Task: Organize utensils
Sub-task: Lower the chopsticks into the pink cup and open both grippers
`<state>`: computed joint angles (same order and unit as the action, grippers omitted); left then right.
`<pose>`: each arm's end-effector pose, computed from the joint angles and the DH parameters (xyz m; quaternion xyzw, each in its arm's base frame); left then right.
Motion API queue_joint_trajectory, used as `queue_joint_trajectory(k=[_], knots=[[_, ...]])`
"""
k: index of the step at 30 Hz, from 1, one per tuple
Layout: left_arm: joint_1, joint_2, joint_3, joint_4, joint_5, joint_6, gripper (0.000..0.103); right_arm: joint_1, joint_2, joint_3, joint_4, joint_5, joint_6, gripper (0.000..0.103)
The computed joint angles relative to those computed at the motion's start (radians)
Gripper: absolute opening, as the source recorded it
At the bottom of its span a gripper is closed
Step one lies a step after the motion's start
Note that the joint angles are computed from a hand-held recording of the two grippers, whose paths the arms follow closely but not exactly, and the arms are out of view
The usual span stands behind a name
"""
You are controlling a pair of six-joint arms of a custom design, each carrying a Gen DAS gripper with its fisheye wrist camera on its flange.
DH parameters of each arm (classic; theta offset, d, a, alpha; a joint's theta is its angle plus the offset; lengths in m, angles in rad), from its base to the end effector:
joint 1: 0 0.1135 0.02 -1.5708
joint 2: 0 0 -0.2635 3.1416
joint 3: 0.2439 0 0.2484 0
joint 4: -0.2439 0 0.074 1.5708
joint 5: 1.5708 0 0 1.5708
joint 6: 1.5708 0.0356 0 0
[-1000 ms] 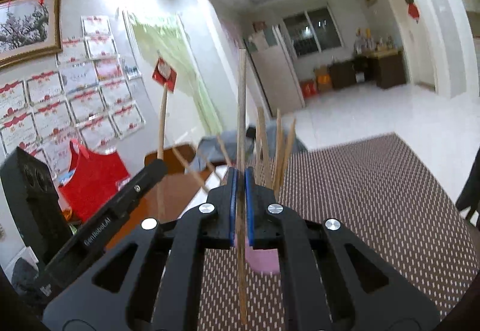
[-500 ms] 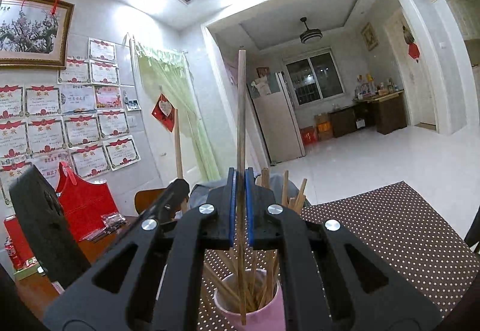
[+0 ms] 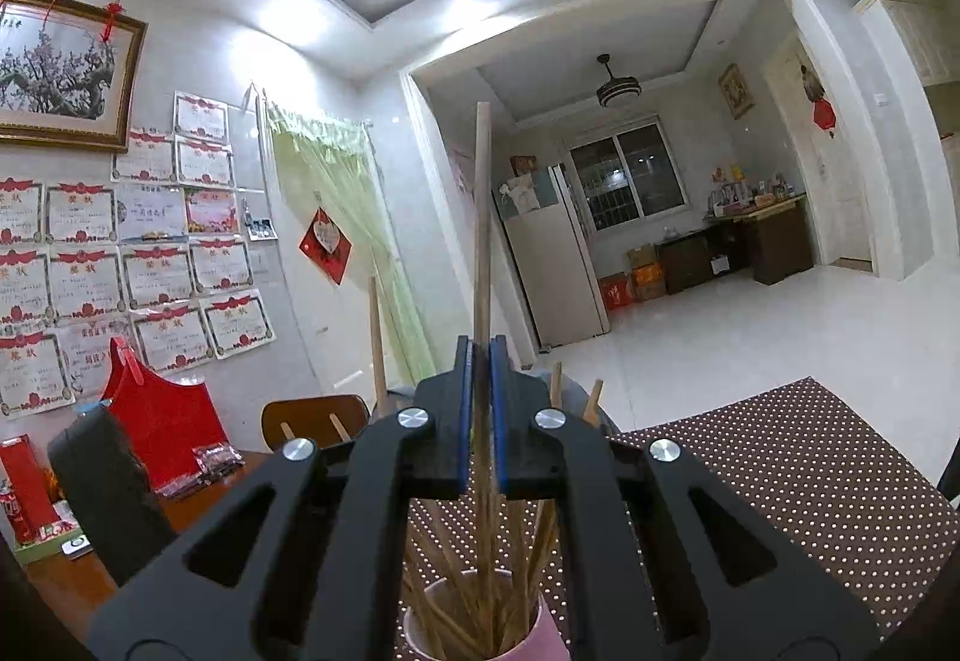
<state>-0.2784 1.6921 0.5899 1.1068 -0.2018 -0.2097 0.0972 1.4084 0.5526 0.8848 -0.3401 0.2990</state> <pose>0.3127 -0.0819 0.1876 -0.0472 0.7039 -0.1014 0.7014 0.2857 0.0398 0.2340 -0.0516 0.6955 0.2547 0.6699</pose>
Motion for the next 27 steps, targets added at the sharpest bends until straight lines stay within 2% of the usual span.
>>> queue_joint_trajectory(k=[4, 8, 11, 13, 18, 21, 27], knots=[[0.009, -0.009, -0.018, -0.019, 0.014, -0.011, 0.006, 0.015, 0.029, 0.008, -0.003, 0.003, -0.036, 0.006], [0.017, -0.053, -0.031, -0.086, 0.04, -0.023, 0.007, 0.021, 0.037, 0.004, -0.008, -0.002, -0.04, 0.006], [0.017, -0.102, -0.055, -0.124, 0.029, -0.024, 0.029, 0.029, 0.019, -0.005, -0.026, 0.002, -0.045, 0.006], [0.016, -0.146, -0.087, -0.132, 0.015, -0.02, 0.029, 0.039, 0.01, -0.012, -0.032, 0.013, -0.051, 0.006], [0.009, -0.266, -0.09, -0.294, -0.05, -0.009, 0.03, 0.066, -0.022, -0.034, -0.069, 0.042, -0.065, 0.006], [0.018, -0.339, -0.075, -0.434, -0.07, -0.025, 0.035, 0.077, -0.036, -0.046, -0.091, 0.058, -0.066, 0.006], [0.033, -0.399, -0.066, -0.548, -0.095, 0.002, 0.04, 0.088, -0.051, -0.062, -0.127, 0.08, -0.083, 0.006]])
